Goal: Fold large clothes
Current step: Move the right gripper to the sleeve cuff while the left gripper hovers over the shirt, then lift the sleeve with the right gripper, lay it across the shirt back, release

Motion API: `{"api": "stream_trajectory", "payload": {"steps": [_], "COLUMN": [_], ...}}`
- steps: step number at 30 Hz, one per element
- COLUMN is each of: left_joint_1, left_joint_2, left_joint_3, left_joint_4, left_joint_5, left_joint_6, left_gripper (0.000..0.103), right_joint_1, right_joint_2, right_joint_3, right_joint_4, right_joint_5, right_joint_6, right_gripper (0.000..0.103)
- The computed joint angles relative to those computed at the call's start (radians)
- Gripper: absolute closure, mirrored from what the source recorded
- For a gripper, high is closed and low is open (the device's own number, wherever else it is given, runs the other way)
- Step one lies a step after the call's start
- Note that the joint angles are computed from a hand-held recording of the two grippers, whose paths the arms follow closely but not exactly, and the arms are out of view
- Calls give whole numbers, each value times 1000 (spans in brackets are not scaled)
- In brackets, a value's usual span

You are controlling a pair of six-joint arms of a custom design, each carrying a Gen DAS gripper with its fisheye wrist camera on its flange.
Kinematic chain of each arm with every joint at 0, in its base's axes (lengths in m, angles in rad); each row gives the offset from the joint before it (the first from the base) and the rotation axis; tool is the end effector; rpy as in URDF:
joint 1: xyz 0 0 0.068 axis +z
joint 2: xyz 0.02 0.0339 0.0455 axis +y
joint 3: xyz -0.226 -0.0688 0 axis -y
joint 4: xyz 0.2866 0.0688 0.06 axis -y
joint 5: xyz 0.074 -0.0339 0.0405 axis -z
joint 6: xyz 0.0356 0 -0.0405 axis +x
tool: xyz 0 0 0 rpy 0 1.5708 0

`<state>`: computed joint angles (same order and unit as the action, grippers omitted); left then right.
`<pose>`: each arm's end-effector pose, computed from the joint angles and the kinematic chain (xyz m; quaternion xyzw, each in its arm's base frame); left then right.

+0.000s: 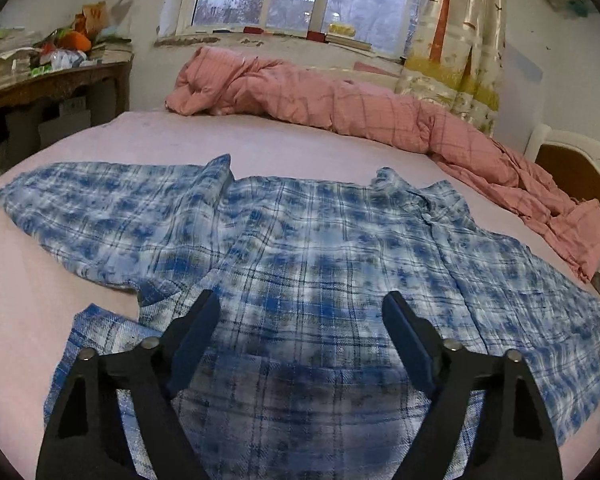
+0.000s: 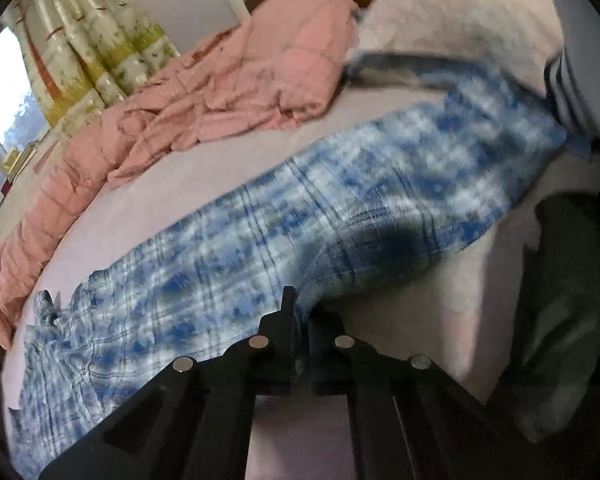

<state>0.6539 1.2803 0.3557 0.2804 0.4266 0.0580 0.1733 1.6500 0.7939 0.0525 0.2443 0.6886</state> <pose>0.2160 0.1470 0.0734 -0.1662 0.8636 -0.0253 0.4754 0.3427 0.0512 0.0835 0.2786 0.8784 0.0525 0.3847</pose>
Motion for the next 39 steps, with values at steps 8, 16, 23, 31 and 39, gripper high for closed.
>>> {"api": "stream_trajectory", "payload": {"steps": [8, 16, 23, 31, 39], "left_joint_1": [-16, 1, 2, -33, -44], "left_joint_2": [-71, -70, -50, -77, -112], "left_joint_3": [-46, -41, -21, -53, -78], "left_joint_4": [17, 11, -8, 19, 33], "left_joint_5": [-23, 16, 32, -11, -23], "left_joint_6": [13, 24, 43, 64, 72], "left_gripper": [26, 26, 26, 26, 26], "right_joint_1": [252, 544, 653, 619, 558], "right_joint_2": [-36, 281, 588, 396, 187], "right_joint_3": [222, 641, 859, 638, 459], "right_joint_4": [-184, -315, -385, -335, -419], "right_joint_5": [189, 193, 194, 0, 122], "right_joint_6": [-84, 27, 87, 107, 234], "right_gripper": [98, 98, 95, 44, 38]}}
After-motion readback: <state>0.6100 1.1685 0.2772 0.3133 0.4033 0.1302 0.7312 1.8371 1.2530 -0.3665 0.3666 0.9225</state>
